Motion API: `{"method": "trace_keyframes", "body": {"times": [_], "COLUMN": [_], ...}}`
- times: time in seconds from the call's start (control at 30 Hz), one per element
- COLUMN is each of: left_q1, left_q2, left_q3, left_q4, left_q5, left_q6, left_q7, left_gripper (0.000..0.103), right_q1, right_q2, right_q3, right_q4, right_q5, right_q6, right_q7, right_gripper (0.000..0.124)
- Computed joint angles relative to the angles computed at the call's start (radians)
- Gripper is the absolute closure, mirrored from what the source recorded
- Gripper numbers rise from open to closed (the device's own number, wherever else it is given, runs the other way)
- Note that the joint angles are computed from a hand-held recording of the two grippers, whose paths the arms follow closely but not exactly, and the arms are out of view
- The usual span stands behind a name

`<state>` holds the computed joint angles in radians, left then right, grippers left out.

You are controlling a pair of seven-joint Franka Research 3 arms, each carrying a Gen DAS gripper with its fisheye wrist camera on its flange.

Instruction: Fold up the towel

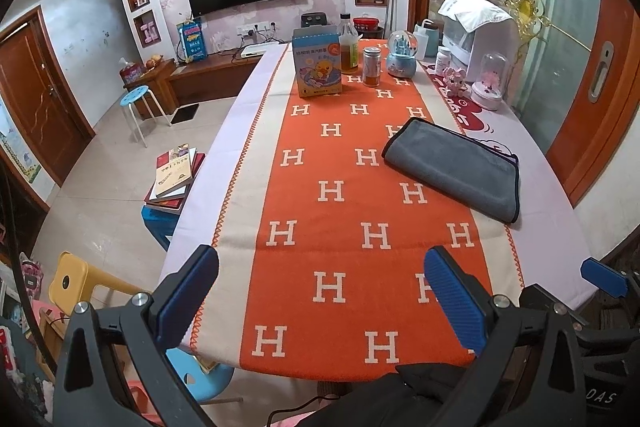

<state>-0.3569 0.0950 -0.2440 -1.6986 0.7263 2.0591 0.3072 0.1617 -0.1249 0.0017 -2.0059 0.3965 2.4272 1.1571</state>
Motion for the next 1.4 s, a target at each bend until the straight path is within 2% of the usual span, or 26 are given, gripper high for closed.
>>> {"method": "trace_keyframes", "body": {"times": [0.77,1.4], "left_q1": [0.007,0.008], "left_q2": [0.000,0.002], "left_q3": [0.002,0.003], "left_q4": [-0.020,-0.016], "left_q5": [-0.030,-0.033], "left_q6": [0.041,0.040], "left_q7": [0.023,0.026], "left_gripper": [0.001,0.001], "right_q1": [-0.007,-0.008], "right_q2": [-0.014,-0.011], "right_q3": [-0.002,-0.003], "right_q4": [-0.027,-0.023], "right_q5": [-0.023,-0.025], "right_q6": [0.000,-0.005], "right_q7": [0.019,0.019], "right_gripper": [0.021,0.021]}}
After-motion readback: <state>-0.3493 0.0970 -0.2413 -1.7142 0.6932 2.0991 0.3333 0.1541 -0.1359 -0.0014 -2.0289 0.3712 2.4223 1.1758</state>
